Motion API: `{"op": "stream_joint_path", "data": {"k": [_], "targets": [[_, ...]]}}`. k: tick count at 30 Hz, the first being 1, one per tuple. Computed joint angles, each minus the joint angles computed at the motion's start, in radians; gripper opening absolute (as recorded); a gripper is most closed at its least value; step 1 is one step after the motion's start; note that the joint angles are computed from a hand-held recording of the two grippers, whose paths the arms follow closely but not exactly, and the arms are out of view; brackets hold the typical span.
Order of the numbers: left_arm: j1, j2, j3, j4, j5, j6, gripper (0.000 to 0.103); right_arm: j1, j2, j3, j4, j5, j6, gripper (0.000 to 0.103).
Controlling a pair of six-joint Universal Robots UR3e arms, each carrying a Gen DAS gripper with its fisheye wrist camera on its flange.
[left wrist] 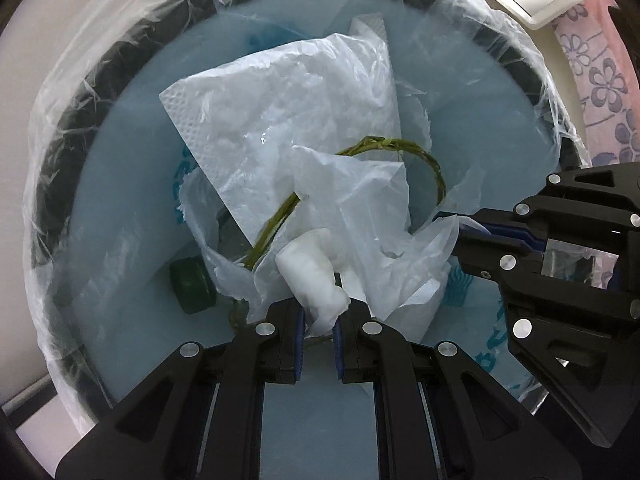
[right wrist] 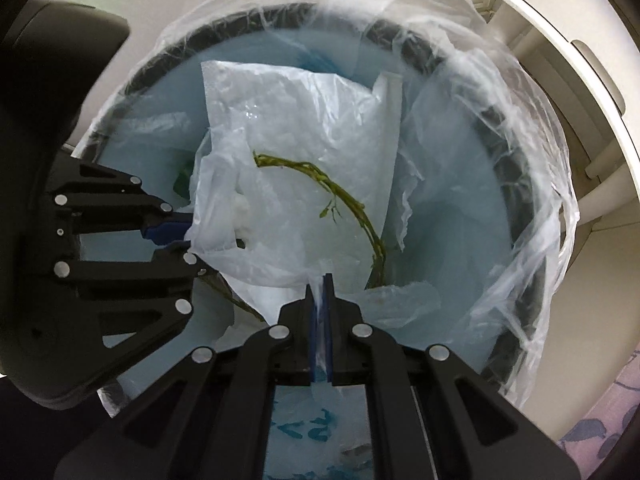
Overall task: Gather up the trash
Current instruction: 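Open both tools to drop the tissues into the lined bin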
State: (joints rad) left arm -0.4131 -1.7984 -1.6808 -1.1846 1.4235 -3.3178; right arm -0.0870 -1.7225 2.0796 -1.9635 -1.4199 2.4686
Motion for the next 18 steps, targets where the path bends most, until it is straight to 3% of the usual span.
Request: {"op": "stream_joint_path", "data": {"k": [2, 3, 4, 9, 11, 12, 13, 15, 18], "targets": [[0.008, 0.004, 0.002, -0.008, 0.0, 0.005, 0.024, 0.004, 0.009, 0.0, -0.015, 0.0, 0.008, 0.005], [0.01, 0.01, 0.008, -0.015, 0.005, 0.001, 0.049, 0.005, 0.007, -0.008, -0.012, -0.004, 0.011, 0.005], [0.003, 0.014, 0.017, -0.02, 0.029, -0.006, 0.056, 0.0, -0.002, -0.016, -0.006, -0.011, 0.005, 0.005], [0.026, 0.063, 0.023, -0.061, -0.006, 0.027, 0.062, 0.019, 0.012, -0.091, 0.04, -0.034, 0.013, 0.01], [0.03, 0.079, 0.046, -0.099, -0.006, 0.045, 0.066, -0.002, -0.032, -0.092, 0.073, -0.036, -0.008, 0.02], [0.027, 0.089, 0.061, -0.124, 0.018, 0.047, 0.075, -0.007, -0.037, -0.105, 0.089, -0.037, -0.008, 0.023], [0.028, 0.1, 0.072, -0.147, 0.037, 0.049, 0.084, -0.016, -0.044, -0.119, 0.105, -0.037, -0.007, 0.033], [0.054, 0.147, 0.059, -0.175, 0.031, 0.066, 0.09, -0.039, -0.047, -0.166, 0.169, -0.02, -0.002, 0.056], [0.086, 0.203, 0.078, -0.245, 0.026, 0.097, 0.096, -0.054, -0.072, -0.203, 0.213, -0.009, -0.018, 0.073]]}}
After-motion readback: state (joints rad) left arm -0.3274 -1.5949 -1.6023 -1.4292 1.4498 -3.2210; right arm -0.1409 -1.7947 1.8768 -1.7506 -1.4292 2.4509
